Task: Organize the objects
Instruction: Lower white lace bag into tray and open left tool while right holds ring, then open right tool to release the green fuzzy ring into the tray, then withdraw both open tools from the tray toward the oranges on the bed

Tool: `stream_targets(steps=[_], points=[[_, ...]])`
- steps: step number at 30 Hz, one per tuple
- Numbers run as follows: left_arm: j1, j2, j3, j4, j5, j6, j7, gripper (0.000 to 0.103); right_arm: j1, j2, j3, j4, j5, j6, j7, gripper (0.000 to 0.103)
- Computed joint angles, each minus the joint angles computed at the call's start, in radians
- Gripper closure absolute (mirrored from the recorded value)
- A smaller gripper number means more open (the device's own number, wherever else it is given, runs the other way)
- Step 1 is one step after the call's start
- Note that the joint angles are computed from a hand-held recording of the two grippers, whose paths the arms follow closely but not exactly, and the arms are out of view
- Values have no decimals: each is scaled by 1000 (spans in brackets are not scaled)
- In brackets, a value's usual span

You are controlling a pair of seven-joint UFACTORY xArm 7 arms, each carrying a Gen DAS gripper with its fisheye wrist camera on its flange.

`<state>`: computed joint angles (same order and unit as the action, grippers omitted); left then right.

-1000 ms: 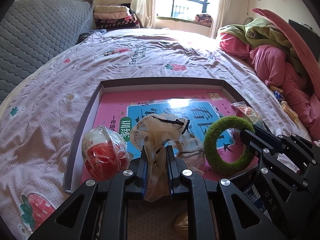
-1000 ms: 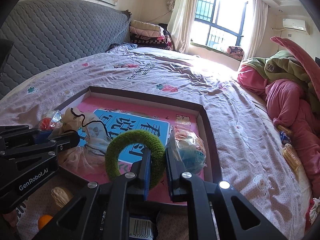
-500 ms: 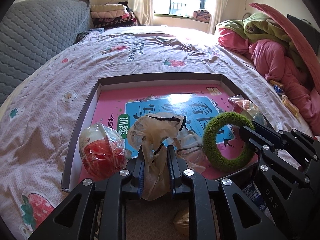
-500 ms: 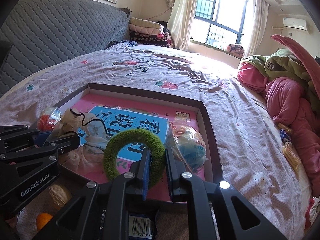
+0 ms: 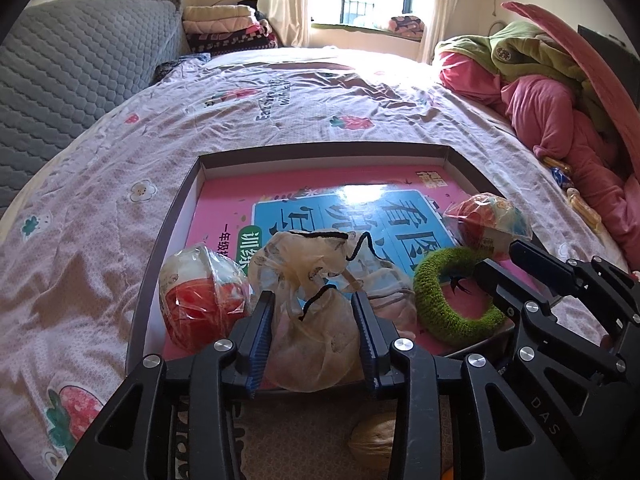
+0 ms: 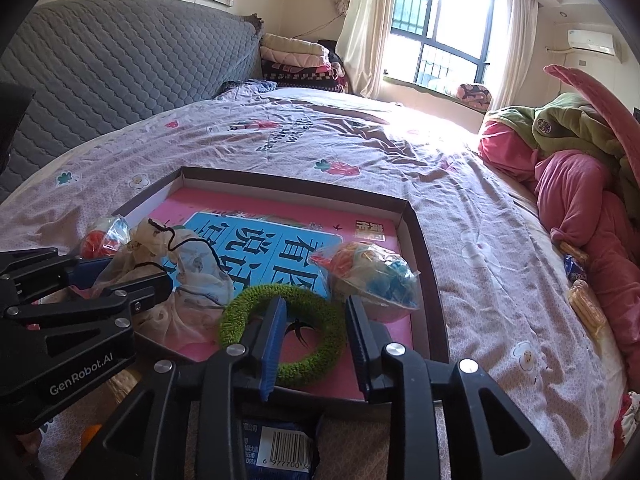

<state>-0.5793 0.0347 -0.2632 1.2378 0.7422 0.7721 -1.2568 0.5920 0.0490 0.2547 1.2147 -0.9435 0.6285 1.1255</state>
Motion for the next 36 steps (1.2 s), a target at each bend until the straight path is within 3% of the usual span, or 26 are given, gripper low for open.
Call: stream_targets(steps=[3,7,19,24,28,36], points=[[-3,4,-1,5,2,10,3,59,0,-1,-1,0,-5,0,6,72],[-10,8,-2,19,21,42,-10,45,-1,-6,1,-1,-3,0,5,72],[-20,-1,-9,41,73,115,-29,33,-4,-13,7,0,-5,13,7,72],[-12,-17,-9,33,68,108,-33,32,-5,-14,8,2,-6,16,8,71],[-5,-31,-14,28,58,118,-44,29,-7,-18,8,-2,-8,8,12,63],[12,-72,-36,20,69,128,-74,29,-19,-40,13,-12,-26,-8,39,57]])
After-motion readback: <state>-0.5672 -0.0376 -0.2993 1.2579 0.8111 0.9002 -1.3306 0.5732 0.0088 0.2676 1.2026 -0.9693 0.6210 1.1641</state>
